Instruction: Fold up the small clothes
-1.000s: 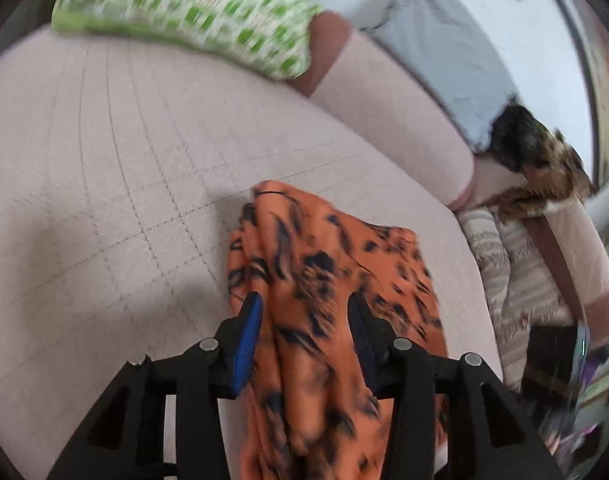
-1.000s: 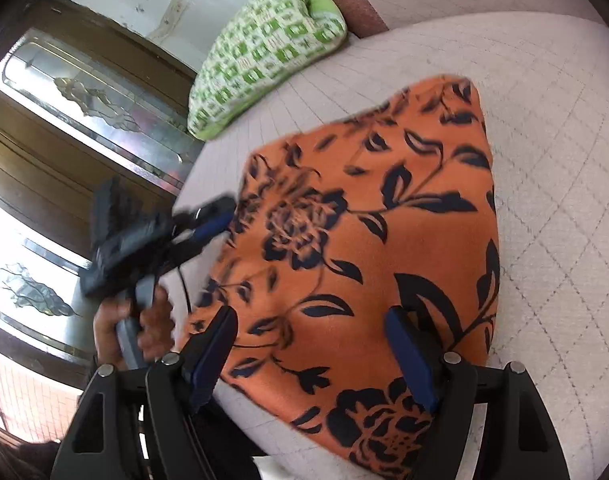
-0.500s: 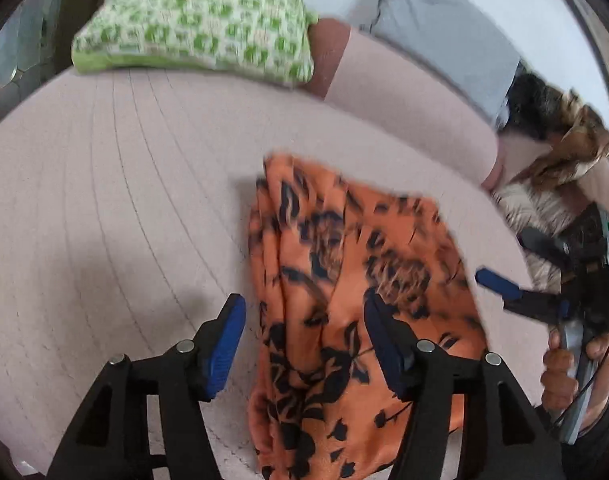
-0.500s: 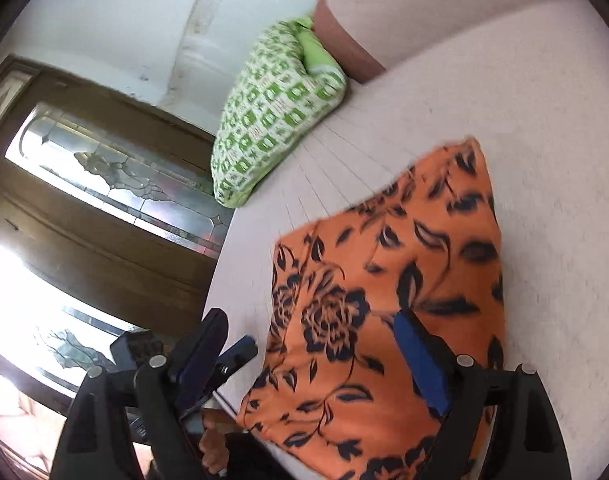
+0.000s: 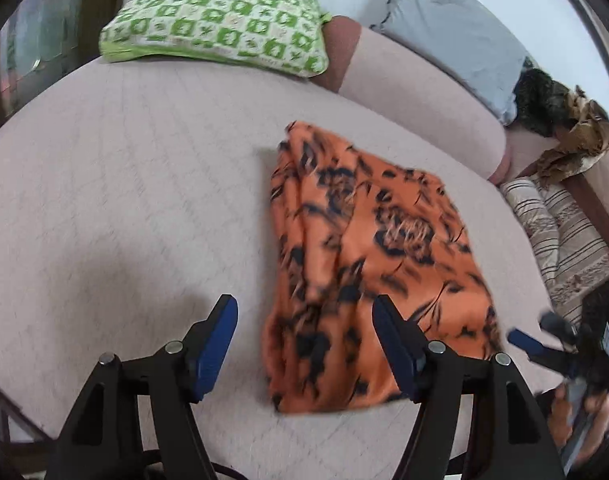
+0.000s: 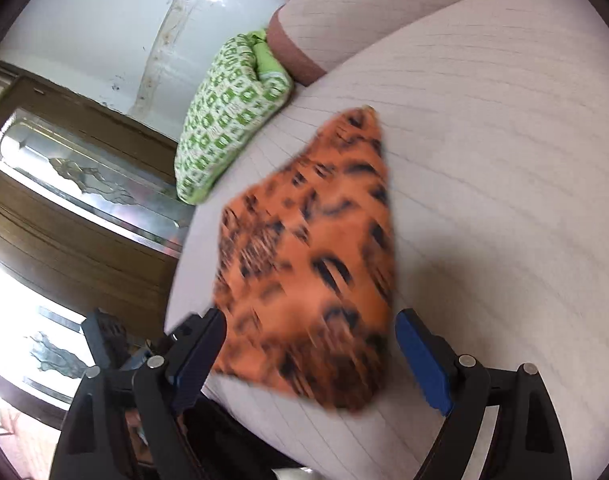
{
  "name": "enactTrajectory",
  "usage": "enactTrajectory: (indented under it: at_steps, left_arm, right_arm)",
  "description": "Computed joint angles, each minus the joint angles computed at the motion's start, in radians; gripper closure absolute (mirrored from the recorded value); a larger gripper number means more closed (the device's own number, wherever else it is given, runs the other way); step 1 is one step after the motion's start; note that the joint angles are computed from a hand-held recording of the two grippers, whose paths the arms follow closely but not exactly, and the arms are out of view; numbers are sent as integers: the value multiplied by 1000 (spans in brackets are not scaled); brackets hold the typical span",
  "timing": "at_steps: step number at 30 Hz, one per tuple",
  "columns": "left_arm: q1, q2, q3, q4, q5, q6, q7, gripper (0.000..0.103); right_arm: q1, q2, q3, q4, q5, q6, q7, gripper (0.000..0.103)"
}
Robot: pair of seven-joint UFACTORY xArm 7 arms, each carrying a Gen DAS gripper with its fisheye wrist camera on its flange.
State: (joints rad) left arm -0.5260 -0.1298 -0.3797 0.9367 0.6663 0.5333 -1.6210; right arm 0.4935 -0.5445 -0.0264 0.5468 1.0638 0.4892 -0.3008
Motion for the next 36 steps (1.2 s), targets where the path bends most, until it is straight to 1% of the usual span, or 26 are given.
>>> enactTrajectory:
  at_steps: [2, 3, 4, 6, 7, 12, 17, 20, 23, 27, 30, 31, 32, 33, 35, 36]
  left_arm:
    - [-17, -16, -16, 1, -19, 61, 13, 33]
    - [-20, -13, -26, 15, -9, 93, 8, 32]
    - [-25, -5, -37, 35, 8, 131, -1, 32]
    - [-41, -12, -46, 48, 18, 188, -8, 32]
    - [-49, -12, -51, 59, 18, 223, -11, 32]
    - [-80, 5, -55, 96, 24, 307, -23, 31]
    - [-104, 9, -48, 108, 28, 330, -25, 31]
    - [-111, 15, -43, 116, 25, 334, -19, 31]
    - [-116, 20, -39, 121, 26, 335, -10, 31]
    - [-122, 35, -32, 135, 25, 352, 10, 31]
    - [-119, 23, -18, 123, 16, 311, 19, 31]
    - [-111, 7, -12, 107, 30, 270, 3, 31]
    - [-99, -7, -5, 90, 37, 223, -5, 28]
    - [-84, -23, 5, 69, 38, 160, -9, 21]
    - [-46, -32, 20, 48, 27, 65, -15, 19]
    - [-28, -28, 31, 41, 14, 4, 3, 19]
  right_arm:
    - [-11, -77, 21, -76, -31, -9, 26, 15]
    - [-16, -103, 35, -96, -64, -12, 47, 15]
    - [-15, -110, 47, -102, -92, -24, 64, 15]
    - [-34, -131, 84, -108, -190, -37, 120, 15]
    - [-23, -132, 79, -108, -204, -46, 130, 15]
    - [-6, -169, 108, -129, -319, -79, 236, 15]
    - [9, -189, 128, -139, -433, -78, 319, 15]
    - [38, -199, 107, -143, -471, -87, 344, 15]
    - [71, -195, 70, -148, -493, -90, 366, 15]
    - [88, -193, 45, -157, -514, -95, 392, 15]
    - [107, -190, 18, -158, -509, -106, 393, 15]
    - [112, -186, 9, -154, -509, -107, 388, 15]
    - [117, -179, -7, -145, -506, -106, 380, 15]
    - [130, -172, -31, -136, -491, -112, 364, 15]
    - [160, -142, -88, -104, -450, -113, 319, 15]
    - [163, -119, -106, -81, -435, -105, 298, 15]
